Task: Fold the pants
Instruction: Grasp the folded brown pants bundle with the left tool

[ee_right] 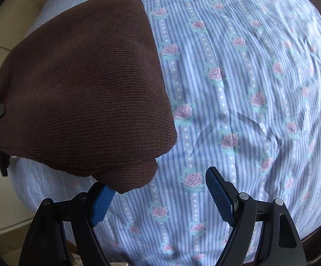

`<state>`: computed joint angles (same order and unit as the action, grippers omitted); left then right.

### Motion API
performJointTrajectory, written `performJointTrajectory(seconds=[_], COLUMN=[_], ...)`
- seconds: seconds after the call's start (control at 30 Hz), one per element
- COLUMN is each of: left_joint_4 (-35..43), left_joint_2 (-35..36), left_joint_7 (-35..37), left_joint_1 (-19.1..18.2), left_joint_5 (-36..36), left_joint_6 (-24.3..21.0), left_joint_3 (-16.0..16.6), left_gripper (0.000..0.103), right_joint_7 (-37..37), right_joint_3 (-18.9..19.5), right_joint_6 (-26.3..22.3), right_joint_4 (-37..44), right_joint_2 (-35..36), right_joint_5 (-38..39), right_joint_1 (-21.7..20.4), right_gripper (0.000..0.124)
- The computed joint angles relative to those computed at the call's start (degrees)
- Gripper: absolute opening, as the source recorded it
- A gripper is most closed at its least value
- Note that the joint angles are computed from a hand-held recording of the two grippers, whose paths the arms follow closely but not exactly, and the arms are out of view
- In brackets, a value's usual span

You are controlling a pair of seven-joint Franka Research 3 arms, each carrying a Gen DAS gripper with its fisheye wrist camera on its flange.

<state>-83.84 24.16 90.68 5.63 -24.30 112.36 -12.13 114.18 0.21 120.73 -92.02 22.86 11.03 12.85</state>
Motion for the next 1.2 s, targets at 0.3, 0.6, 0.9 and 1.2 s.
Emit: performJointTrajectory(seconds=[0.3, 0.6, 0.9, 1.2], left_joint_4=[-5.4, -9.8, -2.7, 17.6], left_joint_2=[-1.0, 0.4, -4.0, 2.3], left_joint_7=[-0.4, -0.4, 0.4, -3.4], left_joint_1=[-0.5, 3.1, 0.9, -4.8], left_joint_5=[5.1, -6.0, -5.4, -6.8], left_joint_6=[2.5, 2.7, -2.5, -5.2], left_joint_3=[1.3, -0.4, -0.6, -3.4], left_gripper=[0.089, 0.070, 0.043, 0.039], right_joint_7=[1.4, 1.8, 1.7, -1.3], right_joint_3=[0.1, -0.4, -0.2, 1.3], right_joint_6=[-3.5, -5.2, 0.2, 9.0], right_joint_4=[4.4, 5.4, -2.1, -8.6], right_joint_2=[2.7, 3.6, -1.6, -4.8], right_joint_5=[-2.7, -3.6, -0.7, 6.4], right_joint_1=[2.0, 2.0, 0.3, -0.8], right_gripper=[0.081, 0.081, 0.081, 0.081])
